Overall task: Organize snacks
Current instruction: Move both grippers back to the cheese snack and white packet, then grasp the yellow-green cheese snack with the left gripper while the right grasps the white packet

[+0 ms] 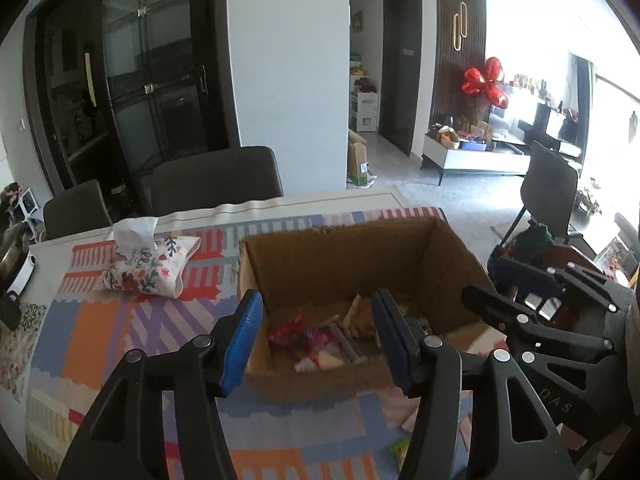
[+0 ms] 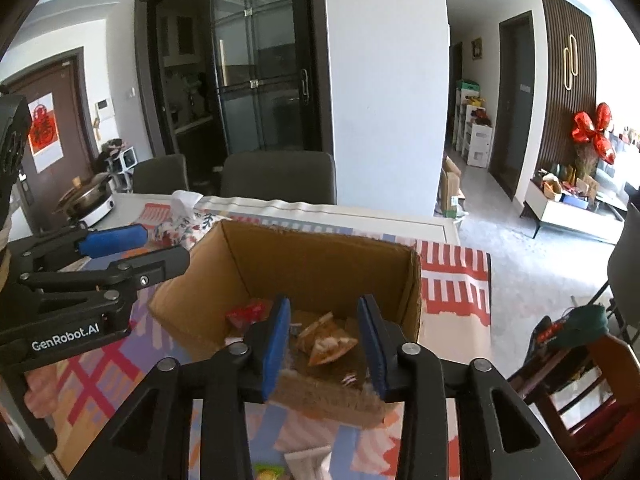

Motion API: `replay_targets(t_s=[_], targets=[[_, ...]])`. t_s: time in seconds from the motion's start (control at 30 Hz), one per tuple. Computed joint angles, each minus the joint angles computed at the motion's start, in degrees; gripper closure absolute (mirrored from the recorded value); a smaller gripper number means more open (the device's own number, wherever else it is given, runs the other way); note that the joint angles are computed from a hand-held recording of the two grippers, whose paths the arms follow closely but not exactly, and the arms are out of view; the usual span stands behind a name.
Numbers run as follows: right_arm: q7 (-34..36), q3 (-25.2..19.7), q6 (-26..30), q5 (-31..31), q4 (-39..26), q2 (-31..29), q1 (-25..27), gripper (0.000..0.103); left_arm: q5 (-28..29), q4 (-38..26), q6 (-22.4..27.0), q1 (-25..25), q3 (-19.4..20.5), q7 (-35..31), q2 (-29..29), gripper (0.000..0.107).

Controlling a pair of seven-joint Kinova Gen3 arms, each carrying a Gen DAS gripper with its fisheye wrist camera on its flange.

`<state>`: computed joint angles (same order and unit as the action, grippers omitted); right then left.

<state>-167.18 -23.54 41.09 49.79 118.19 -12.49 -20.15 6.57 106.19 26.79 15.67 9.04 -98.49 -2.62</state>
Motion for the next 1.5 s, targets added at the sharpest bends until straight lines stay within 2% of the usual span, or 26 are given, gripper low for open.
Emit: replay_targets(t_s=[0.1, 0.27, 0.37, 0.5, 0.67, 0.77, 1.07, 1.3, 1.5], targets=[[-2.0, -1.9, 1.3, 0.9, 1.6, -1.5, -0.5, 0.059, 0.8, 2.4, -0.4, 0.4, 0.0, -0.8, -1.6, 0.051], [-2.5, -3.6, 0.8, -1.2, 4.7, -4.3, -1.0, 0.059, 1.3, 6.6, -1.4, 1.7, 0.5, -1.1, -4.2, 0.051], [-3.1, -4.9, -0.3, -2.8, 7.1, -6.3, -0.2, 0.059, -1.1, 9.6, -3.2, 1.7, 2.2, 1.2, -5.6, 0.051], [-3.2, -6.9, -1.6, -5.2, 9.7, -8.5, 1.6, 0.059, 1.2, 12.2, -3.3, 4.1, 1.3, -0.1, -5.8, 0.051], [-1.3, -8.2, -4.3, -9.1, 12.8, -10.0, 3.7, 0.059, 3.8, 13.6, -2.3, 5.3, 1.2, -0.8, -3.6, 0.052], [-0.9, -10.0, -5.5, -10.8, 14.5, -10.0, 5.5, 0.059, 4.7, 14.3, -2.1, 5.7, 1.8, -0.4, -1.4, 0.056], [2.1, -10.5, -10.1, -15.7, 18.3, -9.2, 8.2, 0.059, 3.4, 14.3, -1.2, 6.6, 3.5, 3.0, 4.3, 0.065], [2.2, -12.0, -12.1, -16.3, 19.4, -7.6, 10.3, 0.059, 5.1, 13.1, -0.1, 5.9, 3.5, 1.4, 8.4, 0.071], [1.6, -12.1, -12.3, -15.9, 19.5, -6.1, 9.9, 0.059, 1.8, 12.5, -1.0, 7.4, 3.3, 4.7, 10.8, 0.076]])
